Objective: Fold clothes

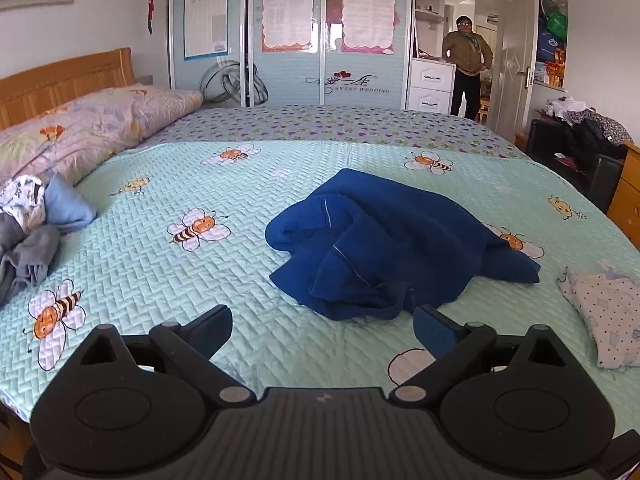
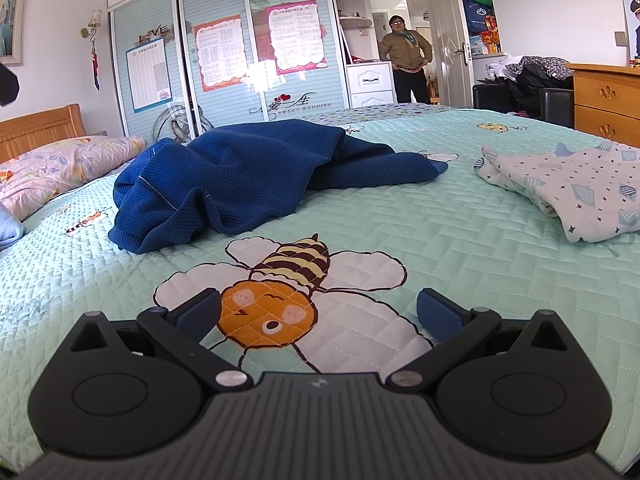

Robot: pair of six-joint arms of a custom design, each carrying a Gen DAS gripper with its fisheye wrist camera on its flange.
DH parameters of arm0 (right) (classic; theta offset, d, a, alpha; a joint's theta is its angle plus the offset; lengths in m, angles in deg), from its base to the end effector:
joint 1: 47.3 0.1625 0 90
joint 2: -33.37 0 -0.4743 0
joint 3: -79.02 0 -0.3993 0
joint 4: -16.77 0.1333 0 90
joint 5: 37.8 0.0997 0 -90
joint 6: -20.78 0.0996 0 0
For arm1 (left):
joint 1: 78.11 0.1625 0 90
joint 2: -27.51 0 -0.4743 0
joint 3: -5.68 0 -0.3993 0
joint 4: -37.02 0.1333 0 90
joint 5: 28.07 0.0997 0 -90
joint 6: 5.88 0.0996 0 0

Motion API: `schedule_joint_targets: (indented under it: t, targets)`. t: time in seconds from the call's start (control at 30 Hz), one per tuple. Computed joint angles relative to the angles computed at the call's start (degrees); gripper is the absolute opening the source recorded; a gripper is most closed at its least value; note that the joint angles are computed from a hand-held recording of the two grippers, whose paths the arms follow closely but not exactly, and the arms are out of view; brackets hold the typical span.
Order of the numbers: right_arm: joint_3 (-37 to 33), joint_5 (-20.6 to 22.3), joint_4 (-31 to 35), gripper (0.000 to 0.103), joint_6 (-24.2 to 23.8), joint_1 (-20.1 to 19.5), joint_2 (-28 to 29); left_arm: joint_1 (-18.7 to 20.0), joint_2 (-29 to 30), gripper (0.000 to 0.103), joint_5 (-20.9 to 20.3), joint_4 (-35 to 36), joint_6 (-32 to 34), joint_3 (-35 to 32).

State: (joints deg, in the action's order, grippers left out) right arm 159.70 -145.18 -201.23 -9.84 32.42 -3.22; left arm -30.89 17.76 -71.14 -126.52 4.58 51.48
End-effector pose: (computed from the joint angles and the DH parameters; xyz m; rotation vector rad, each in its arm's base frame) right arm -0.0360 -0.7788 0.2564 0.0792 -1.9334 1.5123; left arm -0.4674 -0.8084 0.0145 0.7368 2.2358 -1.0405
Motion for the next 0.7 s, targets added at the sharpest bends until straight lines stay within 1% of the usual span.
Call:
schedule_joint_targets:
  t: [0.17, 0.33, 0.47, 0.6, 0.7]
  targets:
    - [0.0, 0.0, -0.1, 0.103, 0.0, 0.0, 0.0, -0.4, -0.3, 0.098, -0.9, -2.3, 2.5, 1.3]
    - [0.0, 0.0, 0.0, 0.103, 0.0, 0.0, 0.1, -0.5, -0.6, 0.099, -1.8, -3.4, 3.2, 2.2]
    - [0.0, -0.1, -0.1, 0.103, 0.0, 0.1, 0.1, -0.8, -0.2, 0.099, -0.5, -4.4, 4.8, 2.1]
    - [-0.1, -0.1, 0.0, 0.103, -0.1, 0.1, 0.2, -1.2, 0.5, 0.101, 1.2, -7.9, 8.8, 2.3]
    - [-0.2, -0.1, 0.0, 0.103, -0.1, 0.1, 0.2, -1.2, 0.5, 0.101, 1.5, -7.3, 8.8, 2.3]
